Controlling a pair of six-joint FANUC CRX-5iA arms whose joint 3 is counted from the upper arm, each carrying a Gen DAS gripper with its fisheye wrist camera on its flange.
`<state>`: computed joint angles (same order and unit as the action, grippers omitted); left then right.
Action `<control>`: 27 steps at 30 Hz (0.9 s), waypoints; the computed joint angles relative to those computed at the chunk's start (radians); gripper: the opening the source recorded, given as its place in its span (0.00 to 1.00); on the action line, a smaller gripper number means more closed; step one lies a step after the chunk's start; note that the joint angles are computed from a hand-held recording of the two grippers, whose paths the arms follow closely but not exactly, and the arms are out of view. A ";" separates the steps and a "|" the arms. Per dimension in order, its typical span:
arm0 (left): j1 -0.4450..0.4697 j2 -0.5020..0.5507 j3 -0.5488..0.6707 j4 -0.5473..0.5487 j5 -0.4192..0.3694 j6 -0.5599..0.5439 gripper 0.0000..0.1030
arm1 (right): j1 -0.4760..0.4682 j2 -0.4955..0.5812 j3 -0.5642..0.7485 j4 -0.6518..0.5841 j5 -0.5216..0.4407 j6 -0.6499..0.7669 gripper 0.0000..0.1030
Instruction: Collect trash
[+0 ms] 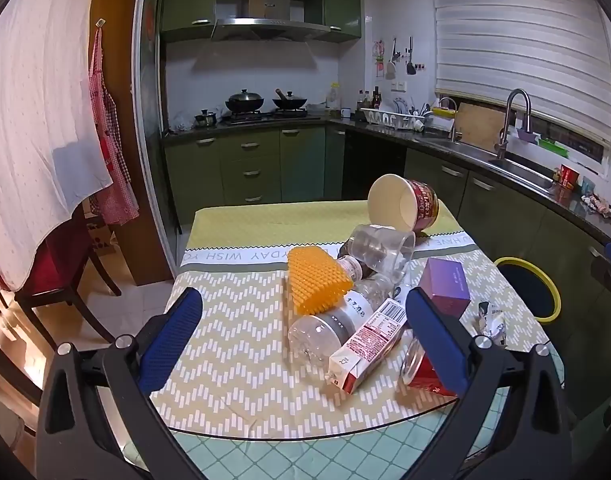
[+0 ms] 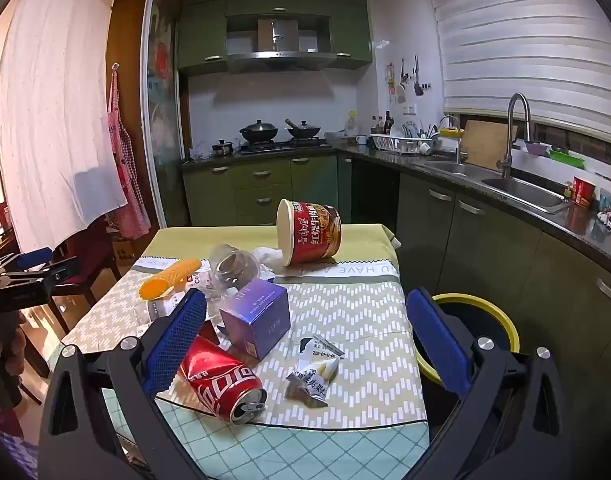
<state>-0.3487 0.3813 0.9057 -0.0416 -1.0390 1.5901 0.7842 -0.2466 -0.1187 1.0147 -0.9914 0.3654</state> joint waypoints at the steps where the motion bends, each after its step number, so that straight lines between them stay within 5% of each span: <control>1: 0.000 0.000 0.000 0.002 0.001 0.001 0.94 | 0.000 0.002 0.005 -0.010 -0.004 0.001 0.96; 27: -0.010 -0.002 -0.003 -0.012 0.003 0.011 0.94 | -0.006 0.007 -0.001 -0.017 0.006 0.003 0.96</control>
<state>-0.3588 0.3789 0.9026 -0.0531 -1.0359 1.6013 0.7785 -0.2395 -0.1200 0.9982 -0.9859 0.3687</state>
